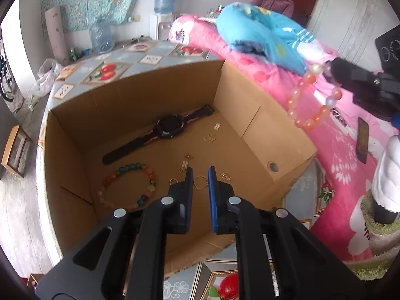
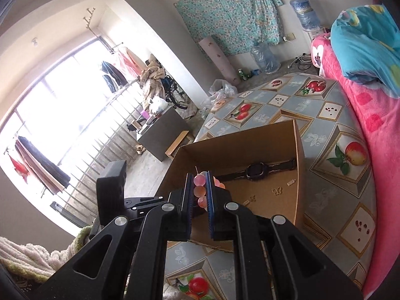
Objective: Organize jewelry
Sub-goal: 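Open the left gripper to drop the gold ring into the box, then open the right gripper to drop the pink bead bracelet into the box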
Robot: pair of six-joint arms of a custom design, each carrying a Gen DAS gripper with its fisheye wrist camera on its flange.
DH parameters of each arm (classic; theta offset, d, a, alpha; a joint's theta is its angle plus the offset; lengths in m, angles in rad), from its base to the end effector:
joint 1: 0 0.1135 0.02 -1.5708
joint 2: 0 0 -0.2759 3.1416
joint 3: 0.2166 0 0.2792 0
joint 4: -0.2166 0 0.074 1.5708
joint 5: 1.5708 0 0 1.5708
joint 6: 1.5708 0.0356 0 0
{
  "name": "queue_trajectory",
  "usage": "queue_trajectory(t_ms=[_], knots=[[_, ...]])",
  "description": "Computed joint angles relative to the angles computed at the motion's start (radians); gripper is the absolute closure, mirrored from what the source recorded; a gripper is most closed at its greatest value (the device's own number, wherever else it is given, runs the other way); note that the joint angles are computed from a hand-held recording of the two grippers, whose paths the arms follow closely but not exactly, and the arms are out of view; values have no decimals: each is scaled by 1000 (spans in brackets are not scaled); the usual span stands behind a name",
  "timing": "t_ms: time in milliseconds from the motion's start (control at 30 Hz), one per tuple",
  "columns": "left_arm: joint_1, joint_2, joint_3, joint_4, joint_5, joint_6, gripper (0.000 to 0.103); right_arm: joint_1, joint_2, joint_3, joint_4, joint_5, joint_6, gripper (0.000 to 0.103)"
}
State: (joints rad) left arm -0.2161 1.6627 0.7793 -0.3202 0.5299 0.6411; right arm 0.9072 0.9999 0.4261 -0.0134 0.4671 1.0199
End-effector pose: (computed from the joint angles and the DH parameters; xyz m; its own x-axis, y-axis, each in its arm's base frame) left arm 0.2914 -0.0824 0.1178 -0.5140 0.6412 -0.5699 0.8356 0.5246 -0.1634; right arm 0.1485 0.1639 0.1894 -0.5812 0.4918 -0.6483 0.0435 0.8143 0.5787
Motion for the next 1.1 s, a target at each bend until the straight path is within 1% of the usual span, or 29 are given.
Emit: queue_trajectory(t_ms=[100,267,433,500,633,667,733,800,933,1100], knots=[[-17,102,50,-4,-31,-23,92,-61,31,-19,38,-63,-8,93],[-29,146,70,-17,-45,-19,90,-123,93,-29,59,-134,-5,93],[-27,170,79,-7,-54,-31,74,-166,161,-17,75,-185,-18,93],[-13,161,70,3,-47,-30,73,-180,195,-6,83,-206,-25,93],[55,92,26,27,26,-18,72,-213,268,37,79,-245,-51,93],[82,67,15,30,54,-14,71,-216,280,54,63,-242,-58,93],[134,17,-2,33,94,-17,65,-233,311,84,43,-256,-79,93],[186,-28,-17,41,129,-19,65,-243,341,113,20,-263,-94,93],[274,-95,-30,52,175,-32,61,-249,398,164,-17,-270,-122,93],[372,-108,-29,78,205,-28,53,-255,468,235,-83,-273,-134,93]])
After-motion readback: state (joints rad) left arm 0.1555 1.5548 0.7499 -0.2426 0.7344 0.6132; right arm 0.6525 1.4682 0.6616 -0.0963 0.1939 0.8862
